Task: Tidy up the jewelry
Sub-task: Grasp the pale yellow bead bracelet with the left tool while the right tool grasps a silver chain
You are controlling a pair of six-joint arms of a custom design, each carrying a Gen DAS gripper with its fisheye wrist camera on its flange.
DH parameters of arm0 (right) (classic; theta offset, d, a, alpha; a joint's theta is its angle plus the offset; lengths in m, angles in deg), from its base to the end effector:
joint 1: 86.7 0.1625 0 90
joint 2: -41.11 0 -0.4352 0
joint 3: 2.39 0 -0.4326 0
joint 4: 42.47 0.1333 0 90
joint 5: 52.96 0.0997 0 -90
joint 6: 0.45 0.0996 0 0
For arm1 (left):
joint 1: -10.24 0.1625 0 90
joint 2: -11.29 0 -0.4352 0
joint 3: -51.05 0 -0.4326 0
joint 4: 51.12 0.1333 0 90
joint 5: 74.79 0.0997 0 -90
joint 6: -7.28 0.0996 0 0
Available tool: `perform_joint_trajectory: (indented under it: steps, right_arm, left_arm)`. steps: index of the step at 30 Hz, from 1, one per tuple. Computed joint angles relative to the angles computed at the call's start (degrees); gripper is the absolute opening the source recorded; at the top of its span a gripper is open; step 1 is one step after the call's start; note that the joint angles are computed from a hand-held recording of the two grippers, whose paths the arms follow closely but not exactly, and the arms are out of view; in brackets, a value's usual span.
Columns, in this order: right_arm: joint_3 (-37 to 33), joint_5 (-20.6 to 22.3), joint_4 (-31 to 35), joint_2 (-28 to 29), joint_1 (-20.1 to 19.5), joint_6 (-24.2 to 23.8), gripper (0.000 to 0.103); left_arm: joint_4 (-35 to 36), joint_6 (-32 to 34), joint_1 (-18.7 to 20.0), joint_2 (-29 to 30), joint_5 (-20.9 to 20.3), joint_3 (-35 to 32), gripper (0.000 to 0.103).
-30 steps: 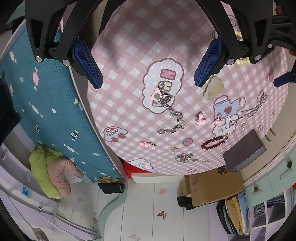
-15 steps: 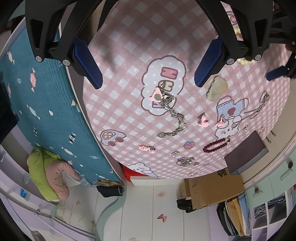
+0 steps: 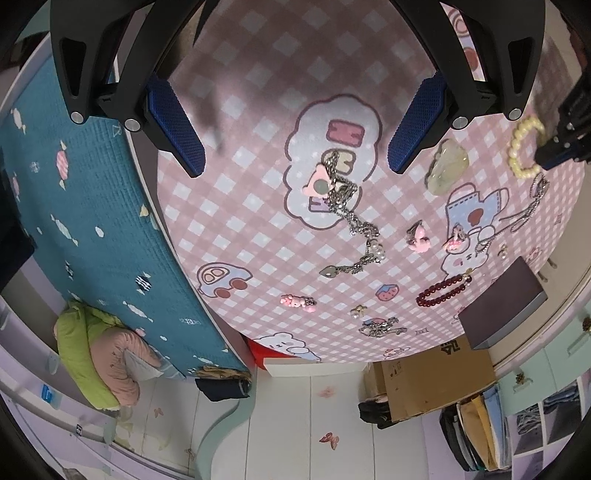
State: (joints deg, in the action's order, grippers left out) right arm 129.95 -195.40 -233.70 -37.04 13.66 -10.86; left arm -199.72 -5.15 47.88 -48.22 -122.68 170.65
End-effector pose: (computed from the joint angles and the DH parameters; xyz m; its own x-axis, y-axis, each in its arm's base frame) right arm 0.1353 -0.4377 0.2692 -0.6702 0.3323 0.6636 -0.2477 0.7427 -0.6222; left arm -0.3009 -0.4847 0.0861 -0.5993 0.4527 -0.6602 0.6785 0.7249 -0.1189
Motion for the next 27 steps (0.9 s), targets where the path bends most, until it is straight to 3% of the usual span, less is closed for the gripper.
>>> perform_joint_trajectory:
  steps: [6, 13, 22, 24, 27]
  right_arm:
    - [-1.13, 0.82, 1.12, 0.99, -1.1, 0.14, 0.096]
    - [-1.98, 2.74, 0.97, 1.96, -2.12, -1.88, 0.096]
    - [-2.39, 5.64, -0.54, 2.86, -3.07, -4.75, 0.095]
    - [-2.12, 5.64, -2.0, 2.98, -3.13, -5.48, 0.073]
    - [-2.19, 5.89, -1.08, 2.5, -3.18, -5.46, 0.061]
  left_arm:
    - [-2.11, 0.39, 0.7, -0.25, -0.47, 0.38, 0.009]
    - [-4.46, 2.88, -0.33, 0.42, 2.17, 1.49, 0.009]
    - [-8.23, 2.68, 0.71, -0.31, -0.62, 2.12, 0.008]
    - [-9.18, 3.18, 0.79, -0.58, -1.38, 2.2, 0.008]
    - [-9.48, 3.73, 0.66, -0.89, -2.05, 2.23, 0.008]
